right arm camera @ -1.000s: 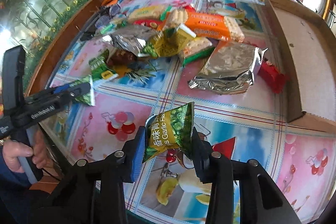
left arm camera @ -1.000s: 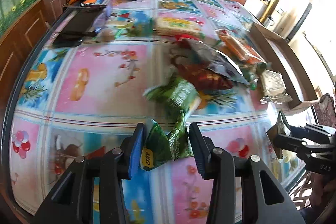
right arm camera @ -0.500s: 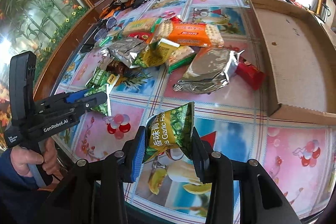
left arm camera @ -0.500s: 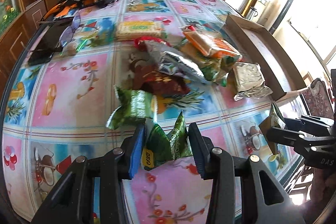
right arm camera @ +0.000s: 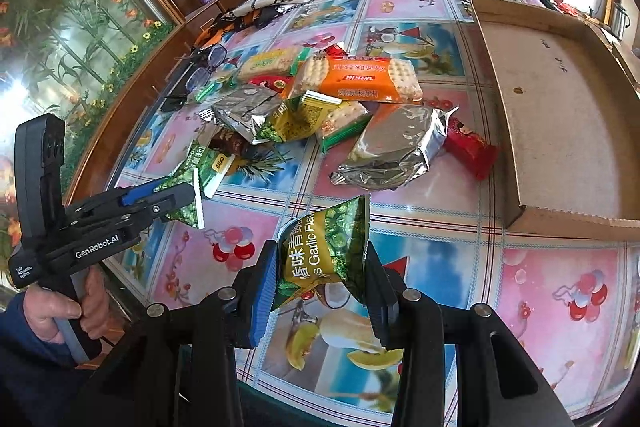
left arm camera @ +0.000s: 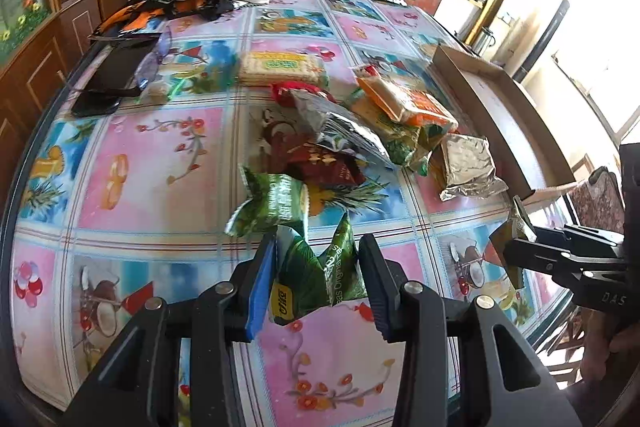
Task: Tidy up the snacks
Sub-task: 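Carry both green pea bags toward the cardboard tray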
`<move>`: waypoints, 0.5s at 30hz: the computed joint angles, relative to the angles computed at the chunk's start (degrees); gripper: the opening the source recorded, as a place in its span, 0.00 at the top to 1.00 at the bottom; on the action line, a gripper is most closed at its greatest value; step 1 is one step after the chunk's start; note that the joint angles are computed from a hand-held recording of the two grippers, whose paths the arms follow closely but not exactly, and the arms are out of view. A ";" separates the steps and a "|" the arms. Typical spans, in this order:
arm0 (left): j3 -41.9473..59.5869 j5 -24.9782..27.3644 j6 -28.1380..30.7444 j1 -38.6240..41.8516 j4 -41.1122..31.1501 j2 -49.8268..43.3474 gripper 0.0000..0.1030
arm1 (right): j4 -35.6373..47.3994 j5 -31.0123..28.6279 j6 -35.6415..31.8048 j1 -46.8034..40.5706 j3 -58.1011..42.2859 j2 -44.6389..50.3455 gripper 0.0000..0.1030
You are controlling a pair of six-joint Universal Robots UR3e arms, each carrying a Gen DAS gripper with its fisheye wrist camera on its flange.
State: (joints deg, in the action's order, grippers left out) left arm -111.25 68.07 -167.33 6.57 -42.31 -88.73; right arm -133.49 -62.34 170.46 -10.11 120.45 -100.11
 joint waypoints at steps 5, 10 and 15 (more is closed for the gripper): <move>-2.26 -0.86 0.22 2.67 -0.98 3.10 0.60 | 0.22 1.04 -0.81 -0.40 0.41 -1.37 0.58; -3.26 -0.77 0.06 3.76 -1.88 4.47 0.60 | 0.70 1.63 -1.15 -0.91 1.01 -1.71 0.58; -2.40 -0.42 -0.42 2.46 -2.10 4.16 0.60 | 1.16 2.21 -1.51 -1.61 1.37 -2.16 0.58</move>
State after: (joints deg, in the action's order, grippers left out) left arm -113.65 67.65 -167.75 9.03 -44.41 -84.57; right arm -132.33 -60.13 168.95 -11.72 121.82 -102.26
